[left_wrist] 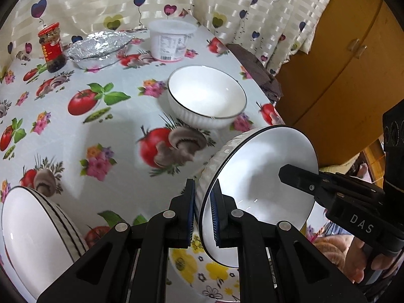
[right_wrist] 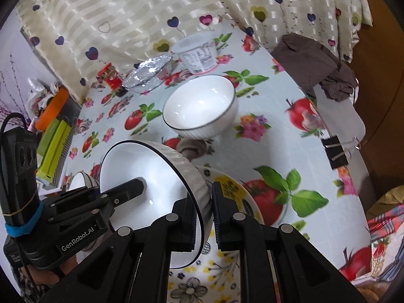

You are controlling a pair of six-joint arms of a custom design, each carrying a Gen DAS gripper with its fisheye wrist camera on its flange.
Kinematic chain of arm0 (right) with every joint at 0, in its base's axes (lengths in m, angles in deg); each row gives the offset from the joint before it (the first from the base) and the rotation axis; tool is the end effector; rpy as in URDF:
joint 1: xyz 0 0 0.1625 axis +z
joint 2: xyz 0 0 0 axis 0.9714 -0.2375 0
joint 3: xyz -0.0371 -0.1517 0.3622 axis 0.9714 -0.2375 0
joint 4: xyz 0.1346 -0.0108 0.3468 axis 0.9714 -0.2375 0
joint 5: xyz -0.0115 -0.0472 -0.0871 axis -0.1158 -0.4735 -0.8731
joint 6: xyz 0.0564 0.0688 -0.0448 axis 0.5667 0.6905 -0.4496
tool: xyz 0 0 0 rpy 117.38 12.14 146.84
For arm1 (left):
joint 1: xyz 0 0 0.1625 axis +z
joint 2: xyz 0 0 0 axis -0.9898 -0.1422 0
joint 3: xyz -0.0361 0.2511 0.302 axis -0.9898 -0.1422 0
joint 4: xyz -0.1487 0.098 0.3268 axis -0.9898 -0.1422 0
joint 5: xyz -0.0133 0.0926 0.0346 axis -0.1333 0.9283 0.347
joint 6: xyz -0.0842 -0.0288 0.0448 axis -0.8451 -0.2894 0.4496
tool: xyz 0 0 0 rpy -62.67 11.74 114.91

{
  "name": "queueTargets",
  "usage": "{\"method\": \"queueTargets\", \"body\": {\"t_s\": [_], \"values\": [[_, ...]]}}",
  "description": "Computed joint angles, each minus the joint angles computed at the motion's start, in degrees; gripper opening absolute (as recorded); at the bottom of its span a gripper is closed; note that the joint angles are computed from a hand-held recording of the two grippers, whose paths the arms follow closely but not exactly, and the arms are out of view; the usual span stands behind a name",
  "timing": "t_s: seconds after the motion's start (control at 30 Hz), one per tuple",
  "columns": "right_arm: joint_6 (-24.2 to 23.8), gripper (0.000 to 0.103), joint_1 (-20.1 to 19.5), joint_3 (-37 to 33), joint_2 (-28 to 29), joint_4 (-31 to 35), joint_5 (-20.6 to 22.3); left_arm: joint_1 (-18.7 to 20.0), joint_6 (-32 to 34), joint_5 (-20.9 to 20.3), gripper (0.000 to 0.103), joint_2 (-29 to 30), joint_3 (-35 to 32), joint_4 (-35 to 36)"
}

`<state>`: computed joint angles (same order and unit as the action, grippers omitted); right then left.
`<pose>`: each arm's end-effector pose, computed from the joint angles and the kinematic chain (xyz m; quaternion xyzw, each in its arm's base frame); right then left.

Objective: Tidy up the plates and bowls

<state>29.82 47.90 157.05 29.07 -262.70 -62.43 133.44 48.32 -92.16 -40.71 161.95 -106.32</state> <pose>0.2899 -0.3032 0.0094 0.0005 -0.9329 0.2847 0.2206 -0.0601 -0.3621 0.2069 0.2637 0.9360 -0.1281 0.1950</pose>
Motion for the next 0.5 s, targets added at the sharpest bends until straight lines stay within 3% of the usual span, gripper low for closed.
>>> {"method": "queueTargets", "body": {"t_s": [0.5], "values": [[2.8,0.012,-0.6,3.9,0.9,-2.1,1.3,-1.4,-3.0,0.2,0.012,-0.5,3.4,1.3]]}}
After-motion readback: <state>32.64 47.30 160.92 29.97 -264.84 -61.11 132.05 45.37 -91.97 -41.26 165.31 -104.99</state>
